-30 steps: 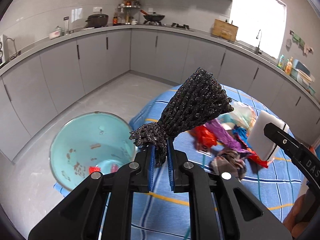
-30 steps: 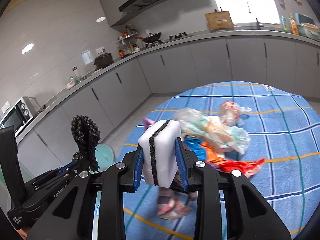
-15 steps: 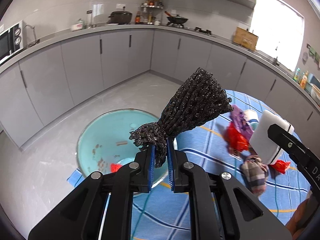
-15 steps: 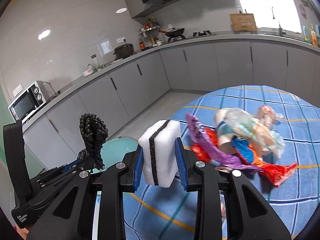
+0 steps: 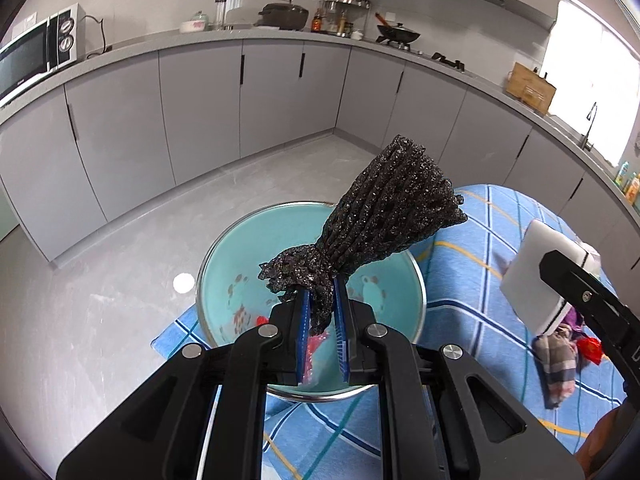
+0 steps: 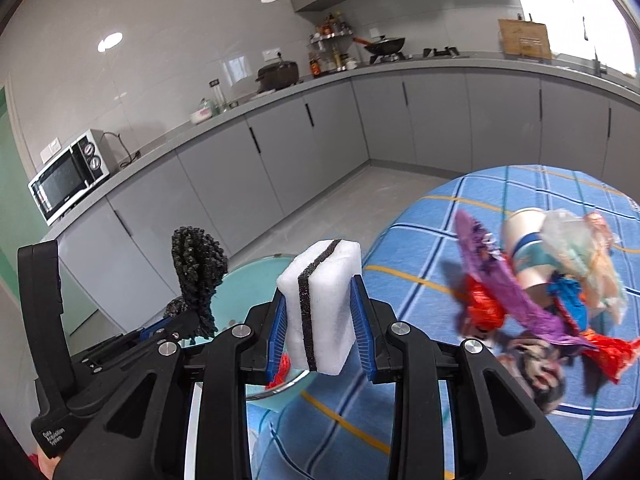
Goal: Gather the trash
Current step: 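Carry scrubber and sponge over the teal bin and release both into it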
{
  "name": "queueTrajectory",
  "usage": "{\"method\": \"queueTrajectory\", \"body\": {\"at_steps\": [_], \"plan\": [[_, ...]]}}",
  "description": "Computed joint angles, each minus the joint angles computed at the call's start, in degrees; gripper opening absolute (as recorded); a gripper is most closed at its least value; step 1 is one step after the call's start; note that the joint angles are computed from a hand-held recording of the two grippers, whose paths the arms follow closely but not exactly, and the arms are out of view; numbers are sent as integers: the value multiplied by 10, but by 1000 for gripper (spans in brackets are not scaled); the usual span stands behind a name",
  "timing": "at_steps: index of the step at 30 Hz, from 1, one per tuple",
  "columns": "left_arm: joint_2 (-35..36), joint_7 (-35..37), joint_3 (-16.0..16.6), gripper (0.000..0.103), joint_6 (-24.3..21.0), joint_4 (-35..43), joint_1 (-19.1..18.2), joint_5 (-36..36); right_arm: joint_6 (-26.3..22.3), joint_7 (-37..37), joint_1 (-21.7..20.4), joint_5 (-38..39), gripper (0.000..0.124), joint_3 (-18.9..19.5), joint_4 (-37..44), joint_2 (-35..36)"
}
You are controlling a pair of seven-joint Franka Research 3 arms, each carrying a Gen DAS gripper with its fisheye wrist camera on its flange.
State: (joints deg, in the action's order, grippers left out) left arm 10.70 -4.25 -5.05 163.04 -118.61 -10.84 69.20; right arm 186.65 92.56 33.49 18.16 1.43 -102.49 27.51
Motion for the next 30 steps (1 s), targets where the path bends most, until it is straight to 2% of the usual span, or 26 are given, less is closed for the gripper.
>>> {"method": "queueTrajectory", "body": {"at_steps": [11, 21, 30], "plan": [[33, 36, 15, 12, 13, 13, 11, -52, -72, 4, -7, -22, 31, 22, 114, 81], [62, 74, 34, 12, 23, 23, 10, -100, -145, 35, 5, -55, 31, 5, 211, 152], [88, 120, 40, 12, 18, 40, 3, -153, -186, 45, -1, -74, 32, 13, 267, 194]]}}
